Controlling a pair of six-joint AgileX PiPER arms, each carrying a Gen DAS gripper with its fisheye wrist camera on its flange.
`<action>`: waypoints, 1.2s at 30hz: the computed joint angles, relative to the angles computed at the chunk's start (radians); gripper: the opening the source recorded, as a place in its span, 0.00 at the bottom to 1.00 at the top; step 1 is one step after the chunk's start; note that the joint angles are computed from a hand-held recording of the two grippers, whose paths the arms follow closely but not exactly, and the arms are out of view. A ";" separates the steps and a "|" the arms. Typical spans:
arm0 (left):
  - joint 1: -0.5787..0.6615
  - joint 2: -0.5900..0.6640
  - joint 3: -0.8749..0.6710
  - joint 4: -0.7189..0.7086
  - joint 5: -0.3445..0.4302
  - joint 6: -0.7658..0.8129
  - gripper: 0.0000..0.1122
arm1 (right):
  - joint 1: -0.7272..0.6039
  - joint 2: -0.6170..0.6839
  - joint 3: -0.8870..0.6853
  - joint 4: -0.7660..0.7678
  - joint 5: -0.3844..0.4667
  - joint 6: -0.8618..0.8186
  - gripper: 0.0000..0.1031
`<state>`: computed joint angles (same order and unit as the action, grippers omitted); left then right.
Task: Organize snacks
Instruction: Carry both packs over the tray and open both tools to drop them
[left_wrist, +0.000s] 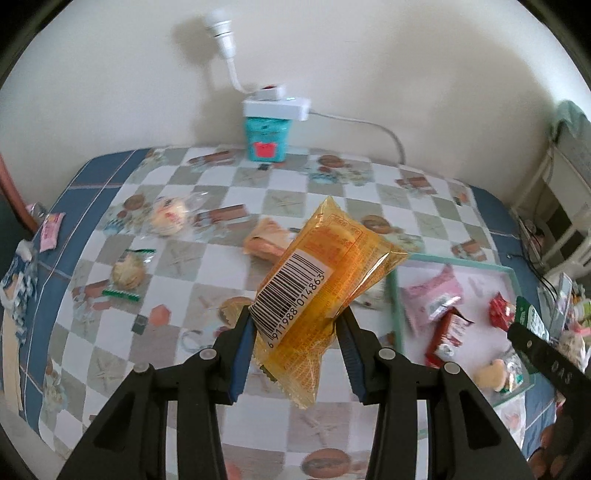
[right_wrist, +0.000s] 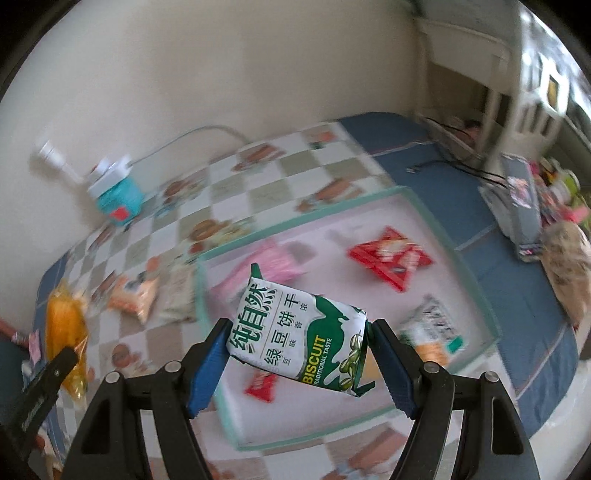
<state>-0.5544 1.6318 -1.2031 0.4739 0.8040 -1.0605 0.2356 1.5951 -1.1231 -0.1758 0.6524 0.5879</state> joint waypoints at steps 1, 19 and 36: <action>-0.019 0.013 -0.020 0.003 0.008 -0.001 0.41 | -0.028 -0.006 0.007 0.009 -0.003 -0.010 0.75; -0.240 0.295 -0.388 -0.016 0.128 0.078 0.41 | -0.331 -0.012 0.058 0.121 -0.039 -0.152 0.75; -0.256 0.530 -0.634 -0.149 0.199 0.208 0.41 | -0.305 0.130 0.026 0.150 -0.082 -0.193 0.76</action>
